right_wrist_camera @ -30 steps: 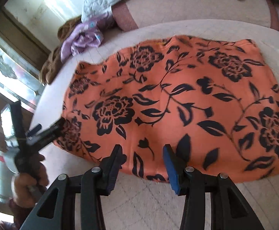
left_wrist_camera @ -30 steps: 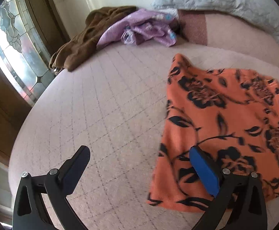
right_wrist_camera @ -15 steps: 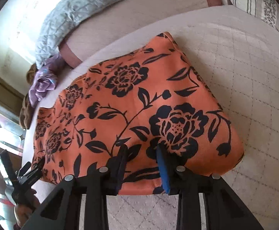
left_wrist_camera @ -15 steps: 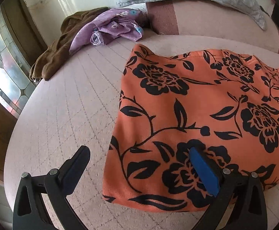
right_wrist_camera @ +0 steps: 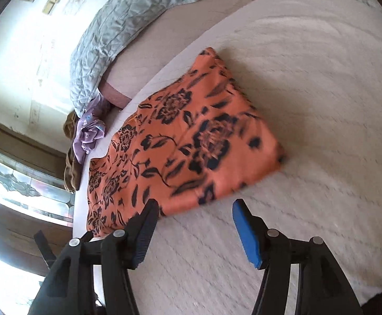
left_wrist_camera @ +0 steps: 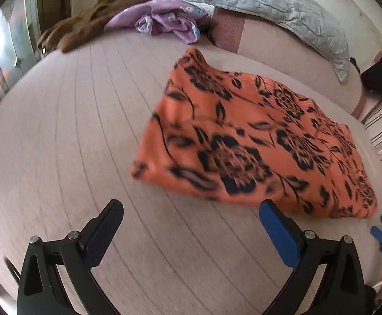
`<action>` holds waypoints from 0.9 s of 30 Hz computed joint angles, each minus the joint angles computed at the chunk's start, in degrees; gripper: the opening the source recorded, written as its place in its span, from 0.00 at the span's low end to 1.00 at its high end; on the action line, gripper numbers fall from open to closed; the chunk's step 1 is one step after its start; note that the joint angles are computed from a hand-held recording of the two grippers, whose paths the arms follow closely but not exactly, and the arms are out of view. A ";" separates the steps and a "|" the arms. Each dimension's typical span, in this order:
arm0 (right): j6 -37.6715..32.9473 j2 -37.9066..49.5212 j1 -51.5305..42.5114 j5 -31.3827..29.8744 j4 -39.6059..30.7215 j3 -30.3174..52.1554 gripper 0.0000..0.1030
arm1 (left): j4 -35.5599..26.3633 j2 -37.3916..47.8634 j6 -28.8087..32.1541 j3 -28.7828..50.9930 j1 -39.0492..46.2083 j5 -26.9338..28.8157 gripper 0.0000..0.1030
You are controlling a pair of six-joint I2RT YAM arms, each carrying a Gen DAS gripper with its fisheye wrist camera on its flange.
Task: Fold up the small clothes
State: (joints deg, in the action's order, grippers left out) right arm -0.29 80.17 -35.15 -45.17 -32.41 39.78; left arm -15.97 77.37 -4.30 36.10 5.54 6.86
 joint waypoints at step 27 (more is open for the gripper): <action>4.56 11.54 7.19 8.40 8.23 6.60 0.59 | 8.48 1.37 1.29 -1.43 -9.38 -18.30 1.00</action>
State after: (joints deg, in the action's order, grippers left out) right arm 4.27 91.71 -27.96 -36.78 -24.18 46.39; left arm -7.50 78.75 -3.01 34.68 -3.84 -11.43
